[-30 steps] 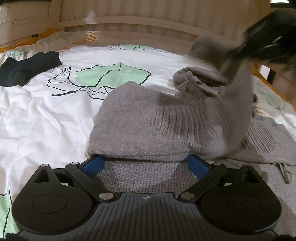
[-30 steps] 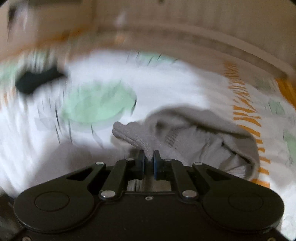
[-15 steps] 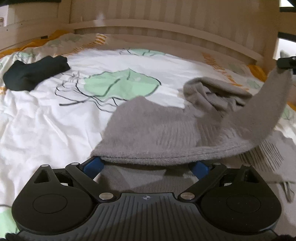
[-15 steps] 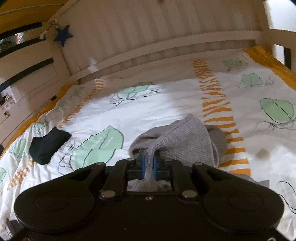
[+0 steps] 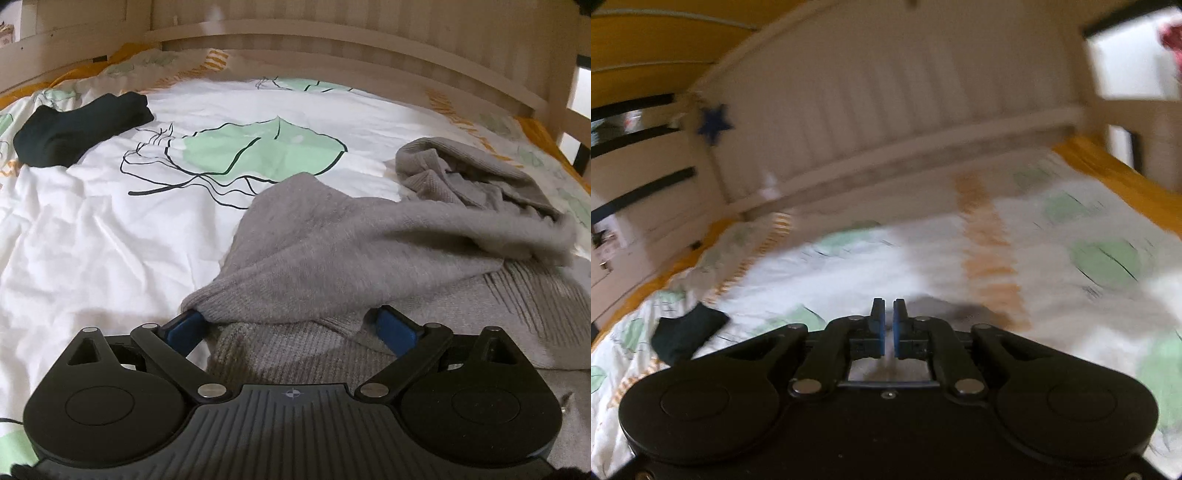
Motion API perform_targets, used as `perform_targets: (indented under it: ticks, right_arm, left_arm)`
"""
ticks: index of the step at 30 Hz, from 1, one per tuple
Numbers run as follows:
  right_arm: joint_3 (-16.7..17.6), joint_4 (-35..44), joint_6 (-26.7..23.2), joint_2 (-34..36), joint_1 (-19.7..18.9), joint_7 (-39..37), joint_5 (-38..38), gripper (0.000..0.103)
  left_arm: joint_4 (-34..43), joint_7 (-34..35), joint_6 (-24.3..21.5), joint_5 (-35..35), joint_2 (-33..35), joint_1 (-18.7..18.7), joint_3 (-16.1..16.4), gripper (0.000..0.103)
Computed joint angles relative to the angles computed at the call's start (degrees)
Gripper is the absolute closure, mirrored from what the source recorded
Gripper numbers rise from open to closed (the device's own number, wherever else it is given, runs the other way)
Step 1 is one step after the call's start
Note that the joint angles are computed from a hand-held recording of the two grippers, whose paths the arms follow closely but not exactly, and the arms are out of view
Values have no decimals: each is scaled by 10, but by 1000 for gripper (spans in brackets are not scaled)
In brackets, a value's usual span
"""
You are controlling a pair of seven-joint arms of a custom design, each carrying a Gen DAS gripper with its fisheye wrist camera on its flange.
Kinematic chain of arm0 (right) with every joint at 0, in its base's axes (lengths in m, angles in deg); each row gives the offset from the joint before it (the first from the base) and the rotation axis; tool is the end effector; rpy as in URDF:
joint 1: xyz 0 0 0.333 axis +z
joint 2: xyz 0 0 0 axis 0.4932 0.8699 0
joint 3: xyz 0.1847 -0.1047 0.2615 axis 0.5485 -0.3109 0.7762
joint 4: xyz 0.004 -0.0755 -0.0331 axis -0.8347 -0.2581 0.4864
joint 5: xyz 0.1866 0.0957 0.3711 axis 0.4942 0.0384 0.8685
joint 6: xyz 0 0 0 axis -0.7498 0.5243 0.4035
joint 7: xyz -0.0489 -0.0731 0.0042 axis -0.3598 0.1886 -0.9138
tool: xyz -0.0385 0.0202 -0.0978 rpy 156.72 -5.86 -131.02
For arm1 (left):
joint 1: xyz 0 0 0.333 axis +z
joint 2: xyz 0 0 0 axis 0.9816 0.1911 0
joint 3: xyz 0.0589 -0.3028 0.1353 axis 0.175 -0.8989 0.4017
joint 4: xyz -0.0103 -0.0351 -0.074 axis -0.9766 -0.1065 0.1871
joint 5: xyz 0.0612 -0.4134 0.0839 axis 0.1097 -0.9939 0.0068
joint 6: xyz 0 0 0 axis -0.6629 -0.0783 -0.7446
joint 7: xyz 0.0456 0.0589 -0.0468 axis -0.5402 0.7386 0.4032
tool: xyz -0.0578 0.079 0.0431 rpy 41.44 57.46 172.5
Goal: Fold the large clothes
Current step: 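Open the right tool to release the folded side and withdraw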
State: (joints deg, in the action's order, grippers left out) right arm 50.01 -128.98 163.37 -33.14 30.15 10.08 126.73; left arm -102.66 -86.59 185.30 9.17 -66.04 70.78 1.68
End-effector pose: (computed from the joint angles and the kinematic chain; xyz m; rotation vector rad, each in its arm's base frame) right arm 0.6596 -0.0162 0.5129 -1.5802 1.2731 -0.3496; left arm 0.5485 -0.1979 0.4089 -2.0365 1.2354 -0.6177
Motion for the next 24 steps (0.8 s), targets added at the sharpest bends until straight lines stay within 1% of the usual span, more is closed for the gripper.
perform_targets:
  ticks: [1, 2, 4, 6, 7, 9, 10, 13, 16, 18, 19, 20, 21, 22, 23, 24]
  right_arm:
    - [-5, -4, 0, 9, -1, 33, -33, 92]
    - [-9, -6, -7, 19, -4, 73, -72, 83]
    - [-11, -9, -16, 37, -9, 129, -124, 81]
    - [-8, -1, -25, 56, -15, 160, -148, 74]
    - [-4, 5, -27, 64, -18, 176, -152, 57]
    - [4, 22, -35, 84, -26, 205, -151, 38]
    - [9, 33, -36, 95, -29, 211, -145, 38]
    - [23, 62, -48, 123, -38, 213, -144, 38]
    - [35, 87, -39, 151, -36, 215, -160, 38]
    - [44, 92, -29, 158, -36, 208, -166, 38]
    - [47, 92, -26, 160, -37, 204, -167, 38]
    - [49, 96, -25, 164, -37, 204, -172, 41]
    - [50, 99, -26, 166, -36, 206, -180, 49]
    - [50, 99, -24, 164, -34, 209, -192, 91]
    - [52, 93, -17, 156, -34, 200, -195, 93]
    - [59, 88, -25, 145, -42, 177, -179, 93]
  left_arm:
    - [1, 0, -3, 3, 1, -1, -1, 4]
    - [2, -2, -4, 5, 2, -1, -1, 4]
    - [-1, -15, -2, 17, 2, -2, 0, 4]
    - [-2, -28, 1, 28, 3, -2, 0, 4]
    - [-2, -30, 1, 31, 3, -2, 0, 4]
    - [-2, -30, 2, 31, 3, -2, 1, 4]
    - [-2, -28, 4, 29, 3, -1, 1, 4]
    - [0, -10, 6, 11, 4, -1, 1, 3]
    - [-3, 48, 12, -52, -2, 0, 1, 3]
    - [-18, 51, 32, -71, -13, 3, 2, 3]
    - [-25, 45, 37, -68, -18, 5, 2, 3]
    - [-28, 42, 37, -66, -20, 6, 0, 3]
    - [-30, 39, 35, -61, -20, 6, -2, 3]
    - [-29, 38, 31, -58, -20, 6, -4, 3]
    - [-27, 42, 27, -59, -18, 6, -5, 3]
    - [-25, 48, 25, -63, -18, 6, -5, 3]
